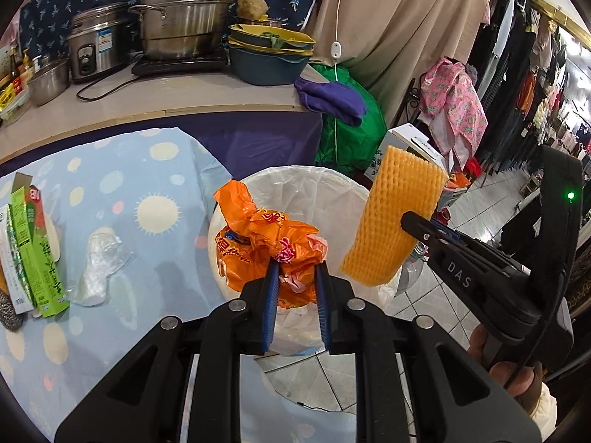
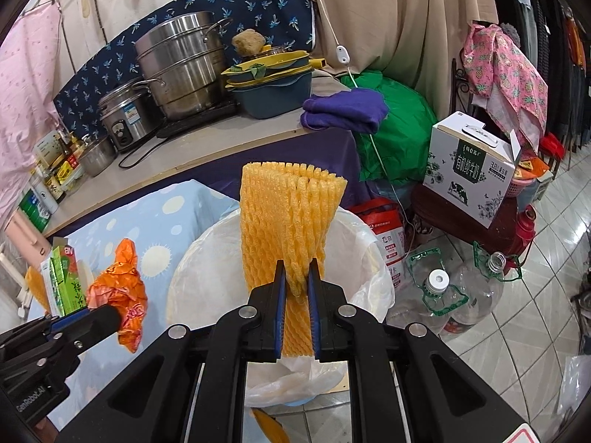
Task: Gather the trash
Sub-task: 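Carry the wrapper and foam sleeve over the bin while both tools open to drop them, then move both open tools back from the bin to the table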
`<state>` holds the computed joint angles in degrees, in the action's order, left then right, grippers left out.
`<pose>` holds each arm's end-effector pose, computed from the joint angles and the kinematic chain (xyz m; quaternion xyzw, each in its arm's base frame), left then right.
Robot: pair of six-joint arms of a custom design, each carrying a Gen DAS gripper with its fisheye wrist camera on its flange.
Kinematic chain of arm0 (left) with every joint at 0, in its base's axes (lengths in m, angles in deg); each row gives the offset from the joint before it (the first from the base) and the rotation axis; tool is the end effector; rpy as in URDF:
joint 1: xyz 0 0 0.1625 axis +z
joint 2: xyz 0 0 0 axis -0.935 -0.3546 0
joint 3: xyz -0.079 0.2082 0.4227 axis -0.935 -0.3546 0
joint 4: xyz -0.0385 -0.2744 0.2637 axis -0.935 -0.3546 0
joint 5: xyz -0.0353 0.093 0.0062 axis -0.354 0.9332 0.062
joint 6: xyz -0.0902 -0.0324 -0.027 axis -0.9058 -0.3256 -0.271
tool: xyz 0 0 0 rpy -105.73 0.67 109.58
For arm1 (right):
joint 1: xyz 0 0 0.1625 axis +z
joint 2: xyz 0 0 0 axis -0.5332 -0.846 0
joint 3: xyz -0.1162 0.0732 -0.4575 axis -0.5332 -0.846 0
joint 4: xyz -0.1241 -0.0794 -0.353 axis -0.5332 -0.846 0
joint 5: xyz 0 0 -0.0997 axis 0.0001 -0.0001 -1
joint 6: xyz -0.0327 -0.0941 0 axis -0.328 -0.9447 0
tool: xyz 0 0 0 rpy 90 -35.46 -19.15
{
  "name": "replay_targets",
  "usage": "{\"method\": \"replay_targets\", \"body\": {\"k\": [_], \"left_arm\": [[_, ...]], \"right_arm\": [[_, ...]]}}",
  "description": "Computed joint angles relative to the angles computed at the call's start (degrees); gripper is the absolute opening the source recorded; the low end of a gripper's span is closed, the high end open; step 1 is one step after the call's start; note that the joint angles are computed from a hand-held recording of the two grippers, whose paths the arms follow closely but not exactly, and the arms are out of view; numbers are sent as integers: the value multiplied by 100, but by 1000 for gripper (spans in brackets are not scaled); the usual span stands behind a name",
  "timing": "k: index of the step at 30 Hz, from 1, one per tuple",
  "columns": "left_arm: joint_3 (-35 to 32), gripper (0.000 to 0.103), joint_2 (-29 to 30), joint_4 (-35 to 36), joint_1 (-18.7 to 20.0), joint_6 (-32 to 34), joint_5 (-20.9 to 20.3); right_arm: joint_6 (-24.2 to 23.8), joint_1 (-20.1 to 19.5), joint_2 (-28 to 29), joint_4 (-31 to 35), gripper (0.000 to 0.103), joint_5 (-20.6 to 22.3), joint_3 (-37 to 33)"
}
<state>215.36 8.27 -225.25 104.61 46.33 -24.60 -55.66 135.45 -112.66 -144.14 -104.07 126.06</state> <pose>-0.1888 -0.3907 0.1351 0.1022 0.9011 -0.3344 0.2563 0.1959 -0.4489 0.1055 0.1839 -0.8963 0.3243 0.2402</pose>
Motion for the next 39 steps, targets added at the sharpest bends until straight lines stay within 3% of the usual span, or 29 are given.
{"method": "replay_targets", "body": {"k": [13,15,17,20,33,39], "left_arm": [[-325,20,224,188,235,148,-63],[-334,21,247,159,233,152,-37],[-337,31,273,147,213,161,13],[-338,39,302,111,184,158,85],[-249,45,140,183,132,-73,209],[-36,55,-120,310,41,-425,411]], "right_arm": [[6,9,107,16,19,-40,-140],[17,11,93,-20,25,-17,-121],[-4,30,100,-109,37,-26,-123],[-32,63,103,-207,46,-34,-121],[-7,206,34,-249,48,22,-91],[-10,371,93,-262,53,58,-83]]}}
